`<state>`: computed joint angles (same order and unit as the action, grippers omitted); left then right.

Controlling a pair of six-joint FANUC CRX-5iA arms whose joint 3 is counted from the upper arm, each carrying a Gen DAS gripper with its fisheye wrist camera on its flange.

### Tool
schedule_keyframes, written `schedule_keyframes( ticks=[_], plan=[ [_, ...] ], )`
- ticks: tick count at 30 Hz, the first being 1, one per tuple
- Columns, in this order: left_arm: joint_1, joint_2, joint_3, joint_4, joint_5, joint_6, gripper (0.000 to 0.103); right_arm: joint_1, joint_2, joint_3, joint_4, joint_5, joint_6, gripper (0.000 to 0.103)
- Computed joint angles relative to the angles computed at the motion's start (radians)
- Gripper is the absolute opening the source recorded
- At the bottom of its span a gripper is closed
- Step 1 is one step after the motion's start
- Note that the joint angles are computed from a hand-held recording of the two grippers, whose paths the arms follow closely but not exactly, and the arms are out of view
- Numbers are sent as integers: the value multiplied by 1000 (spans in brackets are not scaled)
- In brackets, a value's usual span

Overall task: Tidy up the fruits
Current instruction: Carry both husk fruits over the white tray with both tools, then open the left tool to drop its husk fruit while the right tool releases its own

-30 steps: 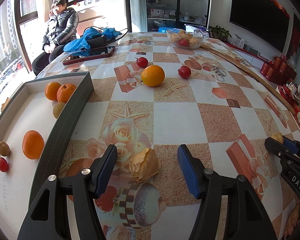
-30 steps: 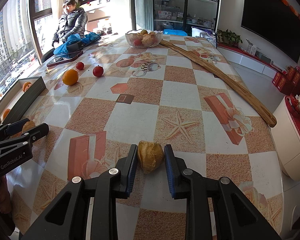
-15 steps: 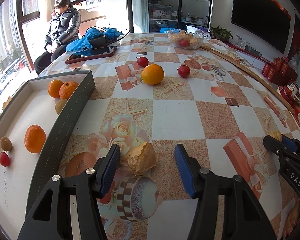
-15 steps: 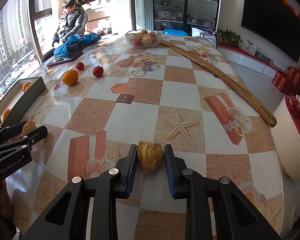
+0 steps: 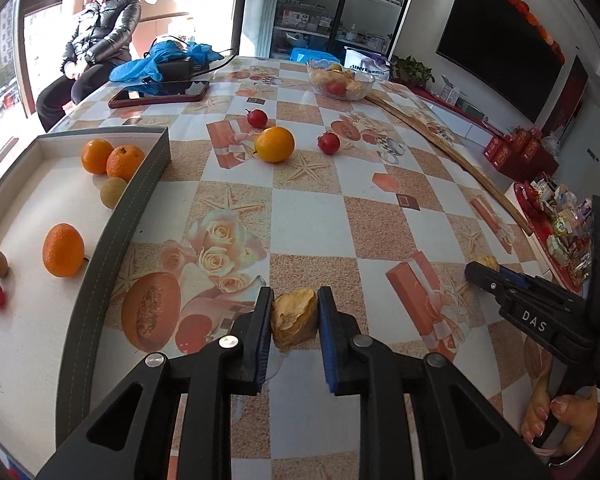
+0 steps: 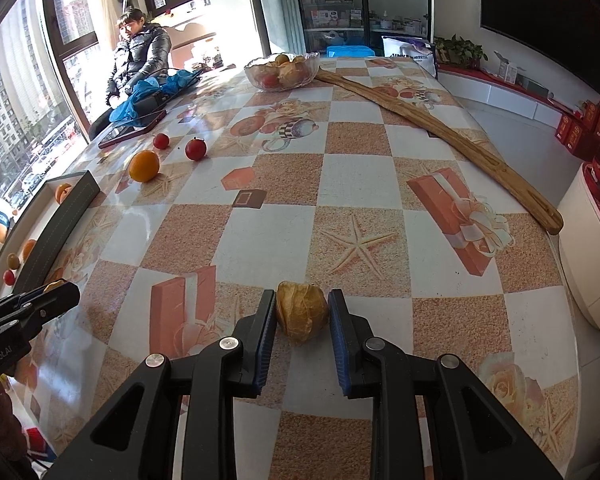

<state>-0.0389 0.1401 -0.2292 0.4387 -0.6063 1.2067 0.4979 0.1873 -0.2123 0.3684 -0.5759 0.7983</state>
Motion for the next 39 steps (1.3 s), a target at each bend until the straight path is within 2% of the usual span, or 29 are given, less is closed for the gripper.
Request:
schedule_keyframes(
  ticks=[7,14,17,27,35,39],
  plan=[
    [49,-64,-28,30,7,-41,24,2,16,124,-189,-82,149,27],
    [127,-107,-25,-19,-2,-21,24,64,65,248,-221,-141,242,27],
    [172,-119,-28,-30,-12,-9,24,90,102,317,-247,-170,290,27],
    [285,-116,-3,-172,-65,125,24,181,259,591,-363,-290,470,27],
    [327,-103,-8,-211,-85,162,24,216,404,826,-458,-421,567,27],
    [328,-87,1,-234,-98,177,24,226,450,893,-481,-472,587,27]
  ],
)
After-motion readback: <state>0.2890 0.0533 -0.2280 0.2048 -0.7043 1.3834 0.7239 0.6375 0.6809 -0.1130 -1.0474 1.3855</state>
